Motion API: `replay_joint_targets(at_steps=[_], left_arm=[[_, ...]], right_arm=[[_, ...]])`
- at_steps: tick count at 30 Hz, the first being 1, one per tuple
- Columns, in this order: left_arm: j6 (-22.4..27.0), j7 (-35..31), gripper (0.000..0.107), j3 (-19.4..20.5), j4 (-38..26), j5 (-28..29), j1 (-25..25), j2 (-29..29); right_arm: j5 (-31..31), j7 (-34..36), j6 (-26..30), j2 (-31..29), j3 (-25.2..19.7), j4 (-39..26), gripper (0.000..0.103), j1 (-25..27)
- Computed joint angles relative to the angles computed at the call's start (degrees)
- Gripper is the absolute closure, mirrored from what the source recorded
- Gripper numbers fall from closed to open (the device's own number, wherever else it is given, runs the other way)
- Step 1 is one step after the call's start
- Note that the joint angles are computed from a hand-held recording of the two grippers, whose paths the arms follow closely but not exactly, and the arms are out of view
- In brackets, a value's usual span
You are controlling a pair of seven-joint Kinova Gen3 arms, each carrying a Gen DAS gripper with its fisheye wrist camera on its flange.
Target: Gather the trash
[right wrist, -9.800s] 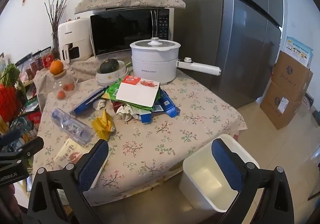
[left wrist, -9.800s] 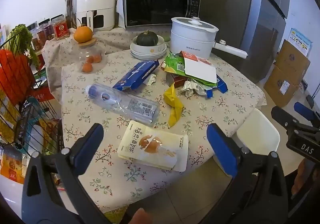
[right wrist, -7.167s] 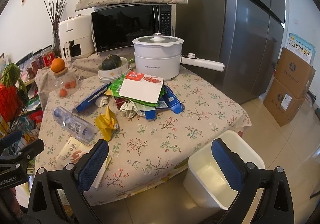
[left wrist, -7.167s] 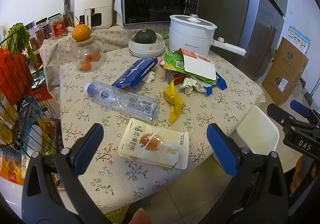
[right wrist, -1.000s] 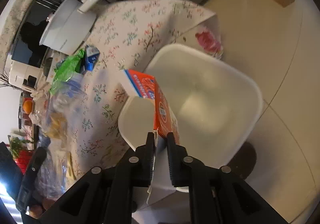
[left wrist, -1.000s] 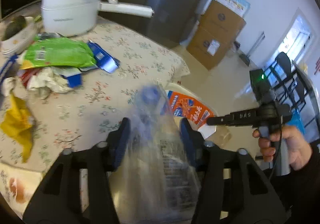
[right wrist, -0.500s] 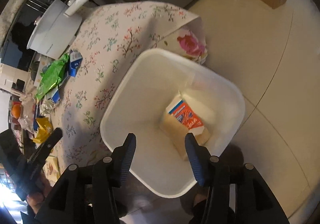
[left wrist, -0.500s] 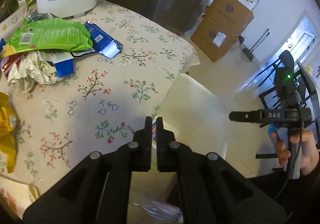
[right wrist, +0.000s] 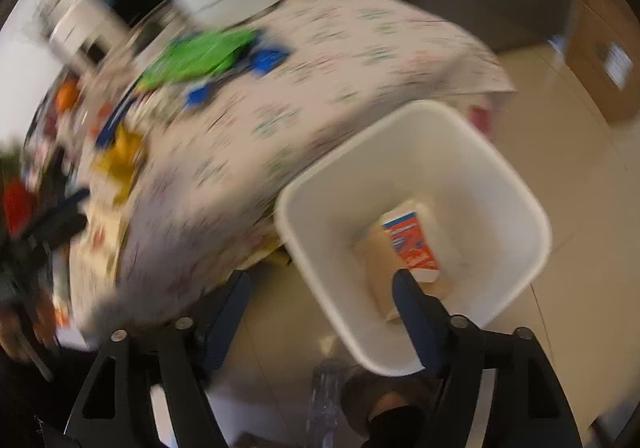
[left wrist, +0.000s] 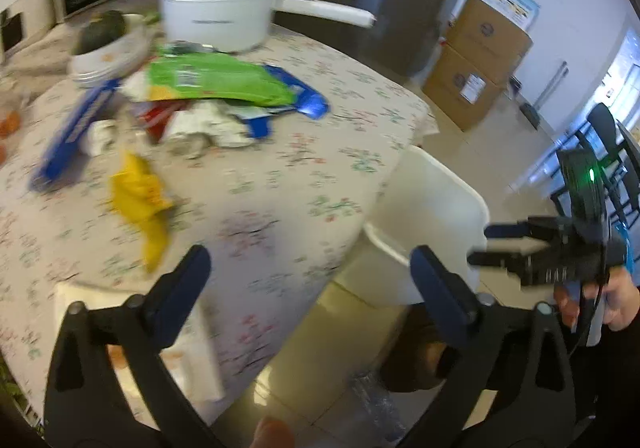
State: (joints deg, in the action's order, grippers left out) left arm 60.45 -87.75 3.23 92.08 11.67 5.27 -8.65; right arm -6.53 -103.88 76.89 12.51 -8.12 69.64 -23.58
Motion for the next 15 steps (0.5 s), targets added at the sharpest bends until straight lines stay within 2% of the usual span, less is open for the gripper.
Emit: replay_joint_targets(at_steps=[6, 12, 15], left_arm=[[2.0, -1.8, 0.005, -3.6, 2.5, -0.7, -2.4, -5.4], [4.6, -4.5, 0.005, -7.0, 4.0, 0.1, -4.6, -9.3], [4.9, -5.2, 0.005, -8.1, 4.6, 0.5, -5.7, -10.8]], right_arm=[[1.0, 0.5, 1.7, 2.1, -2.9, 4.1, 0.017, -5.9], [1.2, -5.3, 1.8, 10.3, -3.6, 13.5, 0.017, -12.0], [0.8, -8.9, -1.8, 14.6, -3.0, 19.3, 0.017, -13.7]])
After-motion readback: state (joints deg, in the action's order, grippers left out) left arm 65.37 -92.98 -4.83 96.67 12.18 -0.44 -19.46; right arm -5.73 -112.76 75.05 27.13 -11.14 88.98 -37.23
